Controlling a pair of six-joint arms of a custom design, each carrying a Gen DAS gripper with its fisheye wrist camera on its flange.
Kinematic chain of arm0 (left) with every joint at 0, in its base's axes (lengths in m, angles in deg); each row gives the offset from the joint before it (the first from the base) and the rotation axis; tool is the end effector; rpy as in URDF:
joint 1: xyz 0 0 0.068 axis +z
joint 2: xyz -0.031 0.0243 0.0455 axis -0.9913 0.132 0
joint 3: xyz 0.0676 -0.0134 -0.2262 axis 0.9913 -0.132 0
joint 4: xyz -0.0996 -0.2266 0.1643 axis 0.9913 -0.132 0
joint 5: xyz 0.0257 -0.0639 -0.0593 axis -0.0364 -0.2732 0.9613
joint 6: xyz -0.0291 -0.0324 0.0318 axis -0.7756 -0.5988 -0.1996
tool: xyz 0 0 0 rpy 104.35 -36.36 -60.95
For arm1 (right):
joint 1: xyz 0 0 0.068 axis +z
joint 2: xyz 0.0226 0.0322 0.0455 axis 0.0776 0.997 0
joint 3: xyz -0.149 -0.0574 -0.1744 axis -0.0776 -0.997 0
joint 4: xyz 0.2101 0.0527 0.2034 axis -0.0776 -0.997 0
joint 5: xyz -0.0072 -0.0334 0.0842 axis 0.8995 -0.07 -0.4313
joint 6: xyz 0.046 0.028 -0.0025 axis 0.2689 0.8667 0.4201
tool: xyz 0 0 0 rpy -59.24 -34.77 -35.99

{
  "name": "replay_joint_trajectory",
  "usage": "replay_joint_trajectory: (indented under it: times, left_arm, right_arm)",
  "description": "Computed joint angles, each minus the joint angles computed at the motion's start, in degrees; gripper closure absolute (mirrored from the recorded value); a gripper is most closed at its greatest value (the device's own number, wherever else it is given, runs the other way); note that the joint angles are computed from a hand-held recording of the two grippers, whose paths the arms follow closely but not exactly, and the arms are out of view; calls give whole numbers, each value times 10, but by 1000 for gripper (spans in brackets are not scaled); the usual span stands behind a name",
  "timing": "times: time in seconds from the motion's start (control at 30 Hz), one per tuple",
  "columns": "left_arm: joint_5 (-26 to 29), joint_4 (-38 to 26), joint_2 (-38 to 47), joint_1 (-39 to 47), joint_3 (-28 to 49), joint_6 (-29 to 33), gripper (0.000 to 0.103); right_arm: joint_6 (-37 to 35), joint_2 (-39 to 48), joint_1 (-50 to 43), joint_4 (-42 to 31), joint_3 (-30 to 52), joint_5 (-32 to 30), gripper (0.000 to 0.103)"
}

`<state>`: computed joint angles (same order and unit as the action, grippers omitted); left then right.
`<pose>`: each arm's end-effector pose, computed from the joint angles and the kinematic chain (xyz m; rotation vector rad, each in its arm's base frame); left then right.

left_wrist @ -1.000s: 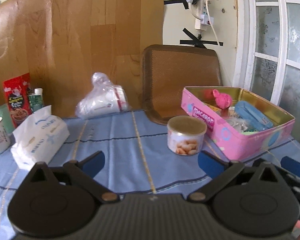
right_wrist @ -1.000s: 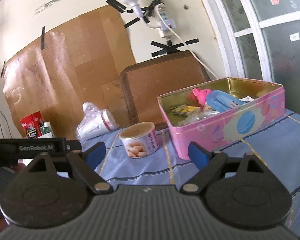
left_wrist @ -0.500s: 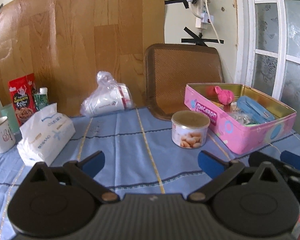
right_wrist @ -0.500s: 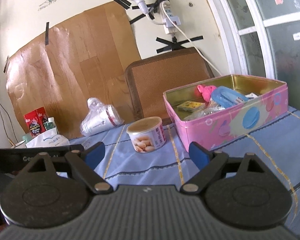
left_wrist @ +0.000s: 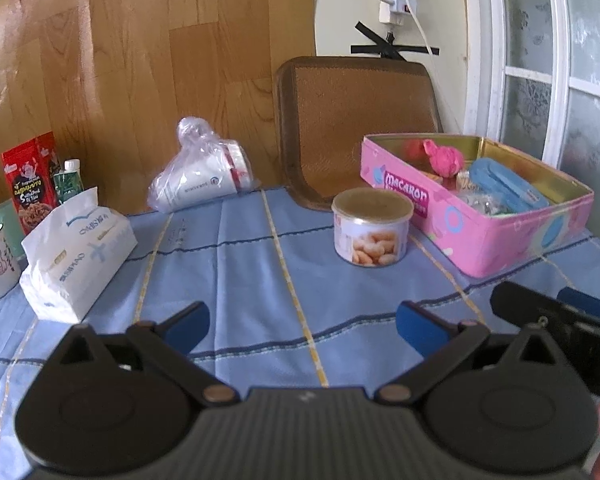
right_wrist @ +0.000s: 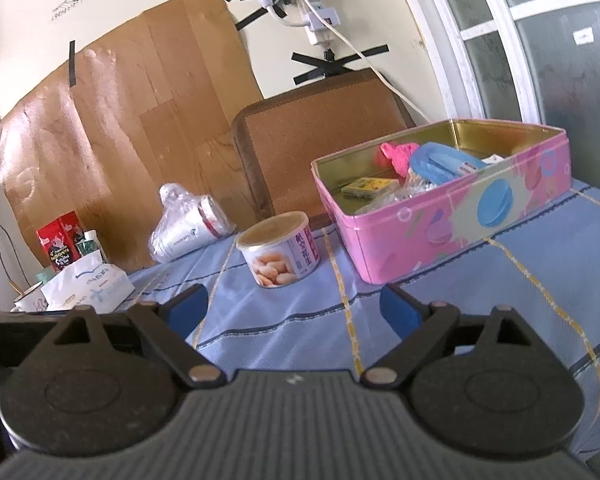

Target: Organize soft objects

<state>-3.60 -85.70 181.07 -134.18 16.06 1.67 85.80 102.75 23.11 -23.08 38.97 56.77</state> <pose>0.2418 -0.2646 0.1622 -0.0750 2.1618 0.1634 0.2415 0.0852 0.1564 -0.0669 1.9953 0.5159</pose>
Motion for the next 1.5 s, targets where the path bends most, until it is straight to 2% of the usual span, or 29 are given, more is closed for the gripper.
replay_joint_trajectory:
  times: [0.47,1.5]
  left_arm:
    - [17,-12,26,7,20,-8,0]
    - [-3,-51,51,0,53,-1,0]
  right_arm:
    - [14,11,-8,-1,2,-3,8]
    - [22,26,-27,9,5,-24,8]
